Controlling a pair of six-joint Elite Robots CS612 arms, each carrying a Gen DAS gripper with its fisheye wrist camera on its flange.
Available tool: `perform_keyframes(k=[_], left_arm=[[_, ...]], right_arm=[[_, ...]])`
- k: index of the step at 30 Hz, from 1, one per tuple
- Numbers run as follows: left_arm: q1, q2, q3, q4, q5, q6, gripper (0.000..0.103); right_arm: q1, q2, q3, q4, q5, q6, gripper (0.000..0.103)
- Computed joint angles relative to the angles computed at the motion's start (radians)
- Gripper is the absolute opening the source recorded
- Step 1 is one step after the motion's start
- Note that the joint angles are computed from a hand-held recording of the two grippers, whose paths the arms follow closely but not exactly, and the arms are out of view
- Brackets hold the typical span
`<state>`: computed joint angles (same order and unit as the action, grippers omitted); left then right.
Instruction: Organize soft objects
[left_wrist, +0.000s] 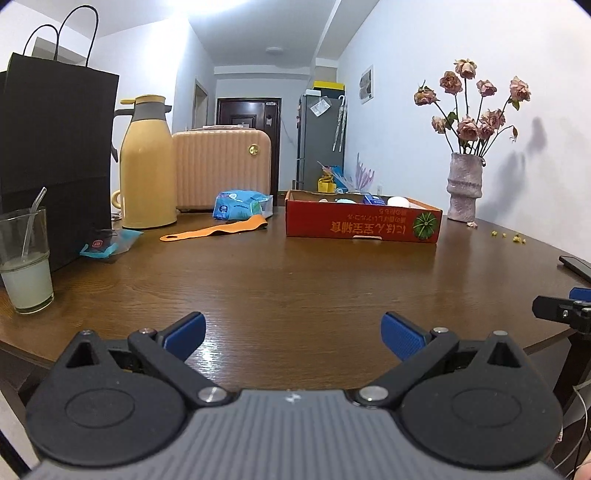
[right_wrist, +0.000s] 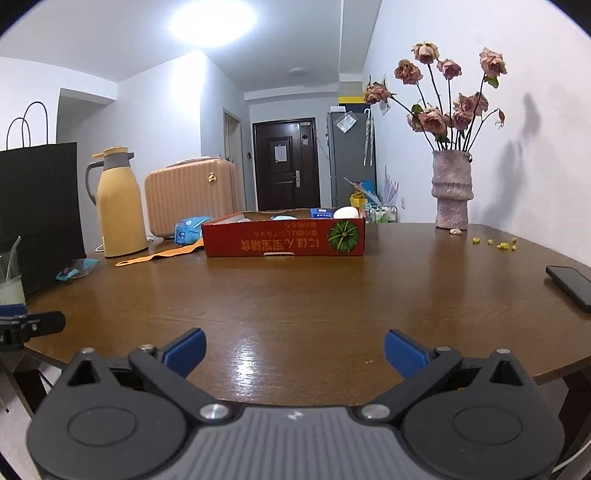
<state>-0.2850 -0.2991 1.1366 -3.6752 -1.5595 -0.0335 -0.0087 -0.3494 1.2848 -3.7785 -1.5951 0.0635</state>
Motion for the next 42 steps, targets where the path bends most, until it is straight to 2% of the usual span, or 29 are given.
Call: perform_keyframes(k=[17, 42], left_arm=[[0.0, 0.008, -0.01, 0.072, 0.008, 0.003, 0.103], [0.004, 0.007, -0.01, 0.103, -0.001, -0.006, 0.103]], right_arm=[[0.0, 0.009, -0.008, 0.057, 0.023, 0.031, 0.103], [0.005, 0.017, -0.026, 0.093, 0.023, 0.027, 0.103]])
